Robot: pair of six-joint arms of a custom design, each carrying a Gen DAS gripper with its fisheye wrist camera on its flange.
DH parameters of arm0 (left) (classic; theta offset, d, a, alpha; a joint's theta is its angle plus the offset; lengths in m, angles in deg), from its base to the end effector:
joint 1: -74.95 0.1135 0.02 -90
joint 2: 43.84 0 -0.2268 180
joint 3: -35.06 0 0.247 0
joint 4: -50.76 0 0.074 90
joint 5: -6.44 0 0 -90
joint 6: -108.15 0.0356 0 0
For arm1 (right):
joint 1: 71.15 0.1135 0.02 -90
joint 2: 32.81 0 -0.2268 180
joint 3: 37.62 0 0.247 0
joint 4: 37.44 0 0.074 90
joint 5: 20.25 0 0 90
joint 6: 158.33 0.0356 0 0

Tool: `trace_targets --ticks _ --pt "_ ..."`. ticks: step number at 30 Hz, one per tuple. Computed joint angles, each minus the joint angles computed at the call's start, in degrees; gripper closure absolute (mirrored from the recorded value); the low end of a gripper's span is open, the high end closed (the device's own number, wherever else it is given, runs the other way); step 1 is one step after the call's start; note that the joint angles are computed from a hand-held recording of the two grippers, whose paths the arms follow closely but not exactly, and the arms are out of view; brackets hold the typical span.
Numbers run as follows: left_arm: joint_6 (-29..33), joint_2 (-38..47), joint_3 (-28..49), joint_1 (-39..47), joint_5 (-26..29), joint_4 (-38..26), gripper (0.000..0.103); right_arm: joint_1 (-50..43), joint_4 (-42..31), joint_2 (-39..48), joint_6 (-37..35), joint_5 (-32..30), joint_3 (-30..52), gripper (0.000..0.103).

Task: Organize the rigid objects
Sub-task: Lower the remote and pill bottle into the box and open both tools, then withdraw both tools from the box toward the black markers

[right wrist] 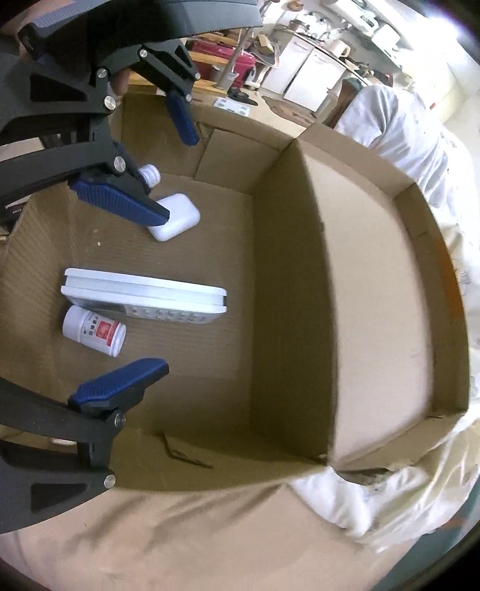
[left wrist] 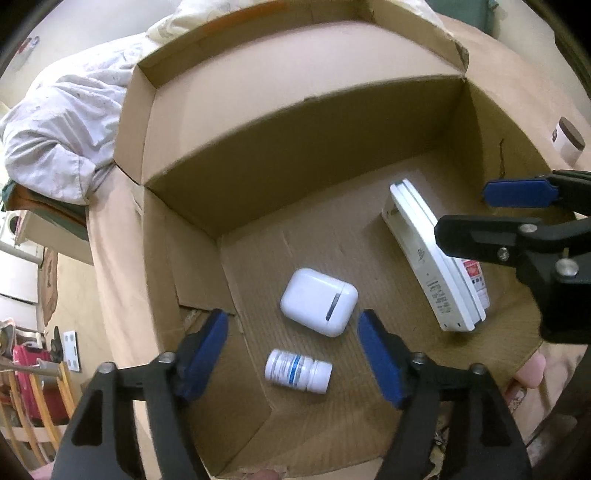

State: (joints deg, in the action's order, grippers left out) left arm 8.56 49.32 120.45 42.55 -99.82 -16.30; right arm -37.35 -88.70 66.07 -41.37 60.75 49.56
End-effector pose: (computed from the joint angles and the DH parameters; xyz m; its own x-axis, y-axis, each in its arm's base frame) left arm 0.2633 -0.1553 0.2022 -0.8789 0.3684 -0.3030 0.3104 0.9241 0.2229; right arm 0.2848 0.1974 0.1903 -0.9356 -0.0875 -0.3420 -0.2068 0.9209 0.3303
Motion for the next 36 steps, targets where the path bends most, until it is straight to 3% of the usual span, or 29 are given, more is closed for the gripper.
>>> trace_targets --ticks 2,4,5,9,15,24,36 --pt "-0.16 -0.56 -0.17 0.22 0.63 0.26 0.021 -0.47 0.66 -1.14 0.30 -0.48 -0.88 0.023" --pt "-0.97 -1.03 -0.29 0.76 1.39 0.22 0.012 -0.48 0.94 -2.23 -0.01 -0.61 -1.68 0.015" --pt "-1.33 -1.27 -0.27 1.05 1.89 0.15 0.012 -0.24 0.53 -2.53 -0.53 -0.02 -1.58 0.000" --pt "-2.93 -2.48 -0.35 2.21 4.23 -0.25 0.011 0.15 0.06 -3.87 -1.52 2.03 -2.20 0.000" --pt "-3.62 -4.17 -0.31 1.79 3.28 -0.92 0.011 -0.84 -0.34 -5.18 -0.43 2.02 -2.53 0.000" --pt "-6.18 -8.21 3.16 2.65 4.15 -7.16 0.011 -0.71 -2.33 -10.22 1.51 1.32 -3.90 0.000" --pt "-11.61 -19.63 -3.70 1.74 3.51 -12.11 0.011 5.88 -8.58 -20.73 0.50 5.97 -8.40 0.000"
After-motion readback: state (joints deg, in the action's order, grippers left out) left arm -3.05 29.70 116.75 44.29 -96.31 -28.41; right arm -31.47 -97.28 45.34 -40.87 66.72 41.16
